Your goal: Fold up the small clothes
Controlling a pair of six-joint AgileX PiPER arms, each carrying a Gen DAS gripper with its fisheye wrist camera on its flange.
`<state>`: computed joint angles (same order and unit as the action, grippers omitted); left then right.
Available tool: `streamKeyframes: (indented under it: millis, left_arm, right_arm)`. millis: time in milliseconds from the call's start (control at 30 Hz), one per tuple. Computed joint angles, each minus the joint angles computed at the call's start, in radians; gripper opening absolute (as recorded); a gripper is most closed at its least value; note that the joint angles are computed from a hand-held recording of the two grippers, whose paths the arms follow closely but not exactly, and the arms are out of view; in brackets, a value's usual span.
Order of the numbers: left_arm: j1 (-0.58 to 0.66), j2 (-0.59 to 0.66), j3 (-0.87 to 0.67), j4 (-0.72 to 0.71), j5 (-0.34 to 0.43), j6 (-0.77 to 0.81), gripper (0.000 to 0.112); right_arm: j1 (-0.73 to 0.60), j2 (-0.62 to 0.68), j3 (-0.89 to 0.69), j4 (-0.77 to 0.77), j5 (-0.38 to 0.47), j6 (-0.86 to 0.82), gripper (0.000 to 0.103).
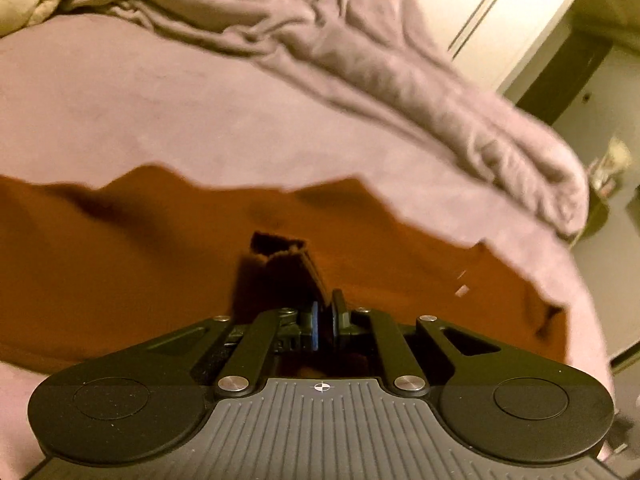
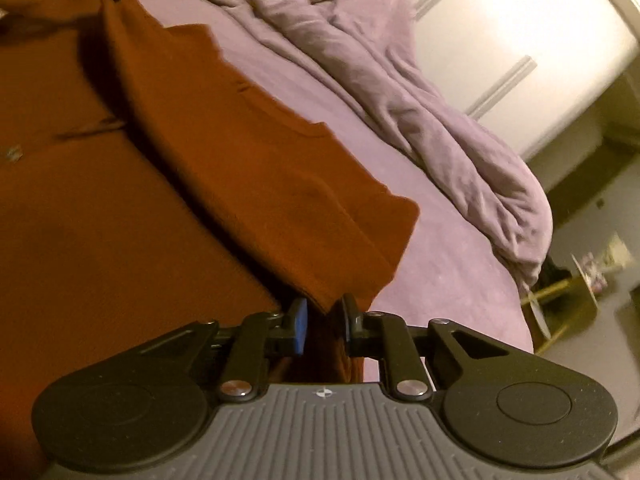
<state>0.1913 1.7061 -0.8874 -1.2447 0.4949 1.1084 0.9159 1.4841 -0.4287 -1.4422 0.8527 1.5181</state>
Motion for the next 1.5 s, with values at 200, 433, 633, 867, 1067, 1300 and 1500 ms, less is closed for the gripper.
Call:
streamKeyframes:
  millis: [200, 433, 633, 867, 1067, 1300, 1500]
  left_arm:
    - [0.016, 0.028, 0.034, -0.056, -0.007, 0.083, 0.008]
    - [0.003, 0.035, 0.023, -0.067, -0.018, 0.084, 0.008]
    - [0.021, 0.009, 0.041, -0.155, 0.000, 0.221, 0.008]
    - [-0.023, 0.052, 0.018, -0.077, -0.067, 0.156, 0.018]
    - [0.042, 0.024, 0.037, -0.054, -0.015, 0.107, 0.027]
    - [0.027, 0.053, 0.004, 0.021, -0.027, -0.001, 0.027]
    - [0.143, 0.002, 0.053, -0.004, 0.069, -0.040, 0.061]
  right_arm:
    - [-0.144, -0.273, 0.035, -0.036, -0.169, -0.025, 0.055]
    - [-0.445, 0.014, -0.239, 0.063, -0.316, -0.115, 0.061]
    - [-0.536, 0.147, -0.361, 0.178, -0.413, -0.192, 0.008]
    - [-0.442, 0.222, -0.352, 0.069, -0.185, -0.081, 0.008]
    - [-0.318, 0.119, -0.288, 0.068, -0.130, -0.066, 0.009]
    - [-0.189, 0.167, -0.234, 0.023, -0.098, -0.021, 0.012]
    - [-0.172, 0.265, -0.270, -0.001, -0.003, -0.011, 0.014]
